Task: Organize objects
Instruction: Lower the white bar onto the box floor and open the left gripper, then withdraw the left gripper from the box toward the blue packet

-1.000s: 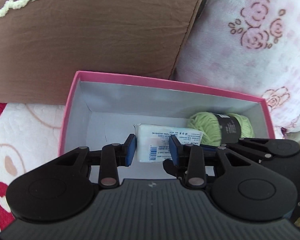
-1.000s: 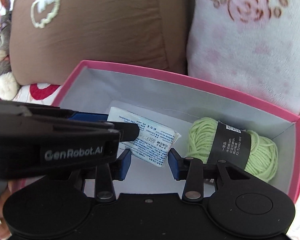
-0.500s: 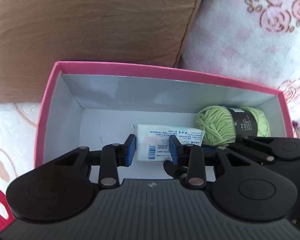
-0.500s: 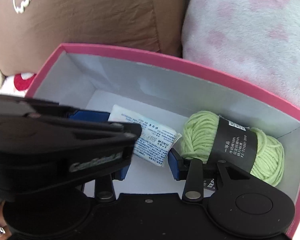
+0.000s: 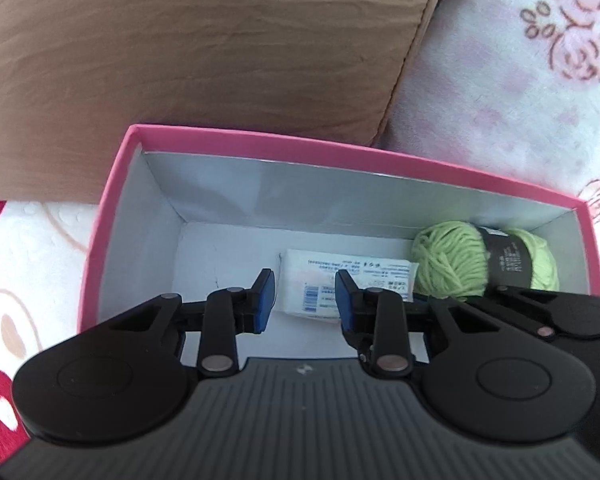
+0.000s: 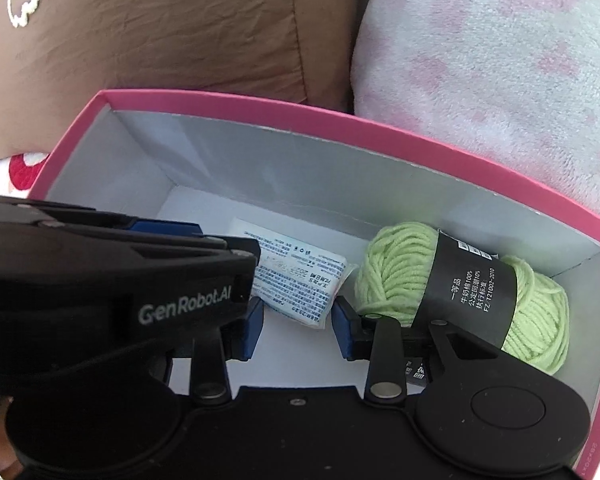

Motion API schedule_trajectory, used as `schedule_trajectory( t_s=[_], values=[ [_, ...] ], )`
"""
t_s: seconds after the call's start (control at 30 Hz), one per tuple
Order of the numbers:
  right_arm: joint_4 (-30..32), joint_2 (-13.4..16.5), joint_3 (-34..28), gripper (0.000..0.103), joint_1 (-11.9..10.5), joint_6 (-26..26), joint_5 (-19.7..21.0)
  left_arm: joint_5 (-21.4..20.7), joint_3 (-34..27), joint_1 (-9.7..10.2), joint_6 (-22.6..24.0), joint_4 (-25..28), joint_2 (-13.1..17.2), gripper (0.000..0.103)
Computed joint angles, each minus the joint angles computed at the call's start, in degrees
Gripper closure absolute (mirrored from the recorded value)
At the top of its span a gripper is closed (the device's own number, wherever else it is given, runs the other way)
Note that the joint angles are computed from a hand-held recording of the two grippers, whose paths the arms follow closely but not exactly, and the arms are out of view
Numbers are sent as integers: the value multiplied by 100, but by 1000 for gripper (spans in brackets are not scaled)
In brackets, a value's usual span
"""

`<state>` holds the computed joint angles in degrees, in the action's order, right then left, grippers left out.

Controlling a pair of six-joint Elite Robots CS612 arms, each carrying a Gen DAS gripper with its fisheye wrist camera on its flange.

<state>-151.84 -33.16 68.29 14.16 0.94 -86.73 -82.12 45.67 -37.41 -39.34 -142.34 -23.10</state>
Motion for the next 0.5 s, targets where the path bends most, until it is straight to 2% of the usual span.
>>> schedule_trajectory(
  t_s=[0.07,0.2,0.27,0.4,0.5],
  values=[
    [-14,-14,15,63,-19,34,127,-97,-253,-3,-88,239,129,75],
    [-249,-189,282,51,-69,-145,379,89,-242,-44,-110,206,127,78],
    [-410,-312,473,50,-105,-187,524,89,-248,-48,-205,247,123,78],
    [-771,-552,880,50,-154,-305,758,153,-30,-77,-209,25,-12,78],
    [-992,-711,1148,50,-160,-409,815,555,230,-162,-8,-35,-209,78]
  ],
)
